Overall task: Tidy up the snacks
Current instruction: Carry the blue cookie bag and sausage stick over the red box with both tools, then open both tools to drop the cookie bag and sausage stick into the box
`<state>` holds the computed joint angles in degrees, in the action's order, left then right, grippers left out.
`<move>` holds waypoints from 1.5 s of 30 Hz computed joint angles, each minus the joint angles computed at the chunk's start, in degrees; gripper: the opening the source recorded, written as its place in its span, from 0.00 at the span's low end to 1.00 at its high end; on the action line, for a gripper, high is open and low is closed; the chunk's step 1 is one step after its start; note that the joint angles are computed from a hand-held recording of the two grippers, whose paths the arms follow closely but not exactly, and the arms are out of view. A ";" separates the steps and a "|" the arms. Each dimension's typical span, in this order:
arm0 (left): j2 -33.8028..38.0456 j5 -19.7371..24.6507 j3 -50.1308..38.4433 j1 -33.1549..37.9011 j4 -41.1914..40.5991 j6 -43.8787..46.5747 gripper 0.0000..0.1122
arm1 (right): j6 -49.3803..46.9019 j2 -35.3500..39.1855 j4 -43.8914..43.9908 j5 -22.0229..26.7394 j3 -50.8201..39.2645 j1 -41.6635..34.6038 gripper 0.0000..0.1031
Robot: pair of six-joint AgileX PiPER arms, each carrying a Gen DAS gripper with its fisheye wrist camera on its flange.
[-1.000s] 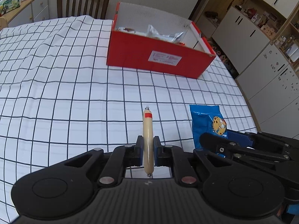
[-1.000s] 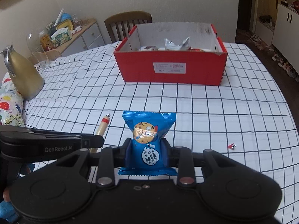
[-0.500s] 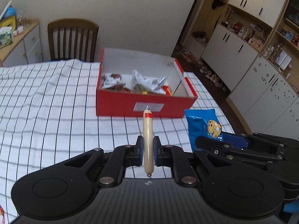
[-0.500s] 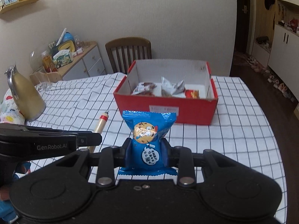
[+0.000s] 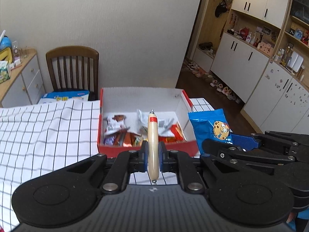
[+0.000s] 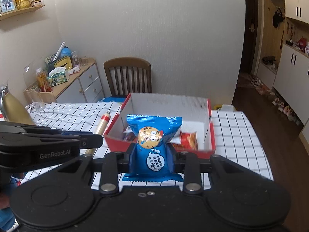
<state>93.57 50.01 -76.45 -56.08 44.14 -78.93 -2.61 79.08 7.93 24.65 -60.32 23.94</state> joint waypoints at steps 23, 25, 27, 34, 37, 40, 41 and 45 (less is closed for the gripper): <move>16.02 -2.50 -15.38 15.18 -8.45 15.98 0.09 | -11.92 23.86 9.21 2.09 -21.04 -4.05 0.30; 17.63 -1.87 -16.83 16.14 -8.85 17.00 0.09 | -12.17 25.91 9.54 2.58 -23.08 -3.96 0.30; 18.81 -2.20 -17.56 17.22 -9.95 17.94 0.09 | -11.99 27.66 9.35 3.13 -24.78 -3.84 0.30; 24.12 -1.36 -21.71 20.02 -14.36 22.61 0.09 | -12.38 34.25 8.61 7.49 -31.33 -3.21 0.30; 26.01 -1.46 -23.25 20.95 -16.89 24.91 0.09 | -10.78 36.23 6.78 8.11 -32.69 -2.86 0.30; 27.62 -1.86 -24.07 21.41 -18.41 26.84 0.09 | -10.69 38.15 6.18 9.30 -34.05 -2.79 0.30; 28.20 -1.61 -24.55 21.44 -18.75 27.31 0.09 | -10.43 38.47 5.70 9.27 -34.04 -2.68 0.30; 29.94 -1.40 -25.85 21.99 -21.99 29.36 0.09 | -11.43 38.63 5.93 8.60 -33.09 -2.43 0.30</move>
